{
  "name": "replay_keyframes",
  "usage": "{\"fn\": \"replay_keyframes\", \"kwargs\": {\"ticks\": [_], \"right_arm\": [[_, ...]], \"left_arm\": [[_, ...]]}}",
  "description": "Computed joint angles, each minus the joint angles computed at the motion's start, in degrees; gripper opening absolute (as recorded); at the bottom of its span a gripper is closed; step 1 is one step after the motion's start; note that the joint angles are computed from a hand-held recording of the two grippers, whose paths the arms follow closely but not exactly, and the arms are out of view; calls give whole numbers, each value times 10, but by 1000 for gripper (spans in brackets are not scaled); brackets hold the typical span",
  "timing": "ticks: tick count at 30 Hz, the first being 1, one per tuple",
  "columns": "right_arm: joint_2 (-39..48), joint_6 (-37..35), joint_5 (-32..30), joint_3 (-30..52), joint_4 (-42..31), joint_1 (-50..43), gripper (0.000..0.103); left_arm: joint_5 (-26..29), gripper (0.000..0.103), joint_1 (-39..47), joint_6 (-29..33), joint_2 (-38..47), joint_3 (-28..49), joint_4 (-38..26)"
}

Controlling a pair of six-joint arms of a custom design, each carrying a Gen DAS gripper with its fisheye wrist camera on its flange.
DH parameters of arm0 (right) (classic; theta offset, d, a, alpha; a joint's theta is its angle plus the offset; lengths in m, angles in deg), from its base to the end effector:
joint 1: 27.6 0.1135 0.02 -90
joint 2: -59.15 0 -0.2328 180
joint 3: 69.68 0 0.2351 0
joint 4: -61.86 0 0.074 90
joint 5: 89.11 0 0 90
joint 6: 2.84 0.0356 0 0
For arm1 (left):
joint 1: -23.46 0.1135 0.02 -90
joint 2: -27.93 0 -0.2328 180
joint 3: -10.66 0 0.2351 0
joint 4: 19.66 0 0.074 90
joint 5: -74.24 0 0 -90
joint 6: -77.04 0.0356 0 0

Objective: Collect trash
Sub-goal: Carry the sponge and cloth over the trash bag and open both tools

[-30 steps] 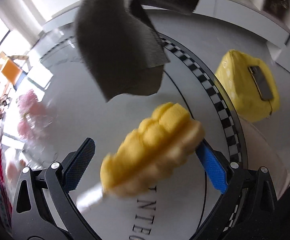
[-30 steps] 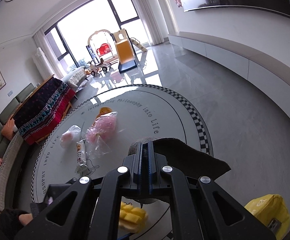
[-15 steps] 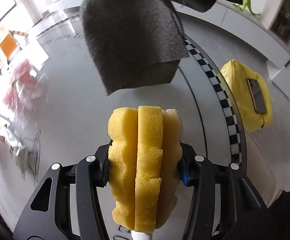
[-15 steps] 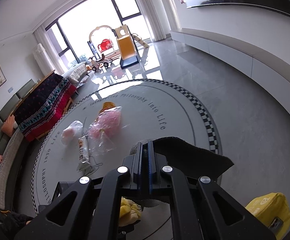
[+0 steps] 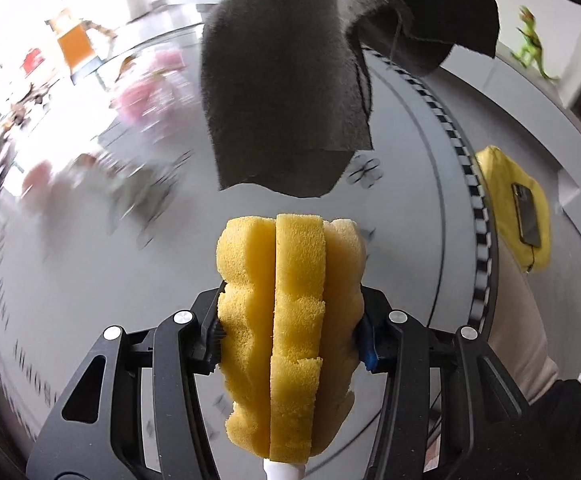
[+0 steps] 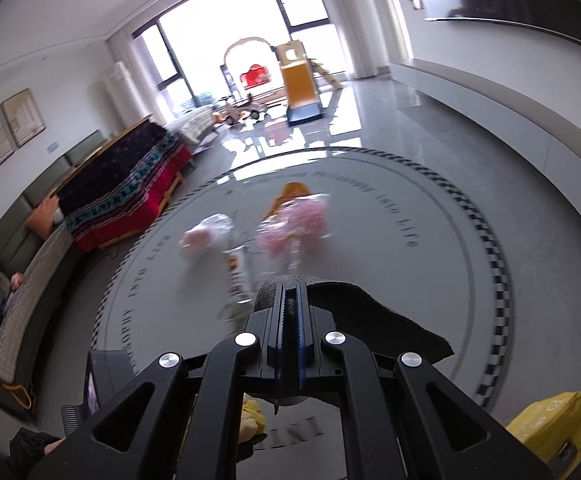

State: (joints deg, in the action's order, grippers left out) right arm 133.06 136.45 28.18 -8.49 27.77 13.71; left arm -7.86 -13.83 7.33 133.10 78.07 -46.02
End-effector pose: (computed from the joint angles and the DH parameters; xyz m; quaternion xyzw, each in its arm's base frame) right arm 0.2039 0.1575 0.2084 0.1495 0.8953 0.0999 0.4075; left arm 0.2472 -0.1944 0.0959 0.4818 0.8447 -0.0994 0.2110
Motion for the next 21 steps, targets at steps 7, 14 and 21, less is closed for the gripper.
{"fn": "replay_keyframes", "kwargs": {"ticks": [7, 14, 21], "right_arm": [[130, -8, 3, 127, -1, 75, 6], [262, -33, -3, 281, -15, 142, 6], [421, -73, -35, 487, -43, 204, 6]], "left_arm": [[25, 49, 127, 32, -136, -119, 7], [83, 49, 306, 95, -248, -201, -8], [147, 49, 516, 171, -329, -256, -46]]}}
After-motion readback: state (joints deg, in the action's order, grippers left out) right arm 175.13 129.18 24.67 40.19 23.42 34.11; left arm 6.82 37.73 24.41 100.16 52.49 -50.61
